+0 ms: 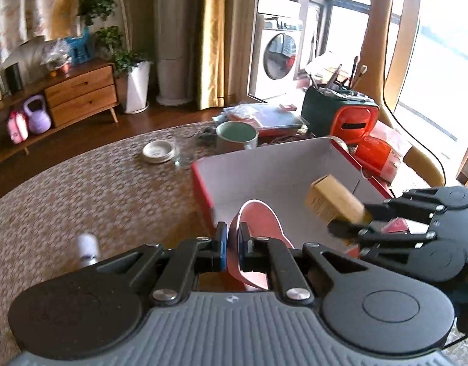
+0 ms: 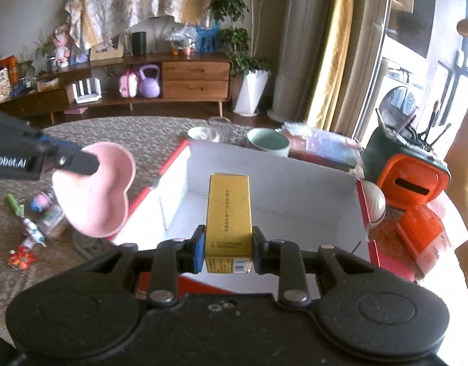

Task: Organize rigid objects
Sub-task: 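Carry both items into the cardboard box and open both tools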

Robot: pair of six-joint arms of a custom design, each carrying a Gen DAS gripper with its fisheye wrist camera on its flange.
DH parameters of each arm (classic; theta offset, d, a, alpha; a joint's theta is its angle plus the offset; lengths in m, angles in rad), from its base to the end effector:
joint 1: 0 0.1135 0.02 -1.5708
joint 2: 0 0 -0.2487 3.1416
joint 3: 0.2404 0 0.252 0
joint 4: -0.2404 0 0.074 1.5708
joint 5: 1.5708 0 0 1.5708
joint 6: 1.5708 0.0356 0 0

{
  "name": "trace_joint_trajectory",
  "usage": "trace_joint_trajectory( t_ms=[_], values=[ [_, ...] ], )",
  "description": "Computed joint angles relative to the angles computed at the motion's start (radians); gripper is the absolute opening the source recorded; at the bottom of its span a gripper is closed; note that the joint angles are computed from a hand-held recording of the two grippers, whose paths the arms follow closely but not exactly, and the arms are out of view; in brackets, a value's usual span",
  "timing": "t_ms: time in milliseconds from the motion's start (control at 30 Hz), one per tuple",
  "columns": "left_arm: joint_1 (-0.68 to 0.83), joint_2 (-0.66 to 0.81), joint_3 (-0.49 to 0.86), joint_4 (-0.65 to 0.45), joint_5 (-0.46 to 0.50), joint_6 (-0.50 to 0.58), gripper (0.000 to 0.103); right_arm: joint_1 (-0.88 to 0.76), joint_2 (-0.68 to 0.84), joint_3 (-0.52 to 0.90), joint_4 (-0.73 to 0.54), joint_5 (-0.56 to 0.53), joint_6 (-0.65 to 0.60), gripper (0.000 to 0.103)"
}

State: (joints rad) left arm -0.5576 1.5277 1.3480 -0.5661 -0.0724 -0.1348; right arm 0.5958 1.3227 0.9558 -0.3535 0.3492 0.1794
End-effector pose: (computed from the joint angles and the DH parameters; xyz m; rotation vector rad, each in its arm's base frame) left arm 0.2909 -0.1784 0.3029 0.4526 2.2848 -0.2665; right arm 0.2466 0.1525 0.2519 -0.2869 2.2210 0.0175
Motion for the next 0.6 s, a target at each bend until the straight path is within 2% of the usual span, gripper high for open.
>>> trace_joint_trajectory(
  t_ms=[300,600],
  values=[
    [-0.052,0.32,0.258,-0.025,-0.001,0.008,0.007,-0.128,0.159,0.032,0.034,-0.088,-0.035,0.029],
    [-0.064,0.533,0.443,-0.08,-0.004,0.019,0.007,-0.188,0.216,0.046,0.009,-0.178,-0.047,0.029]
  ],
)
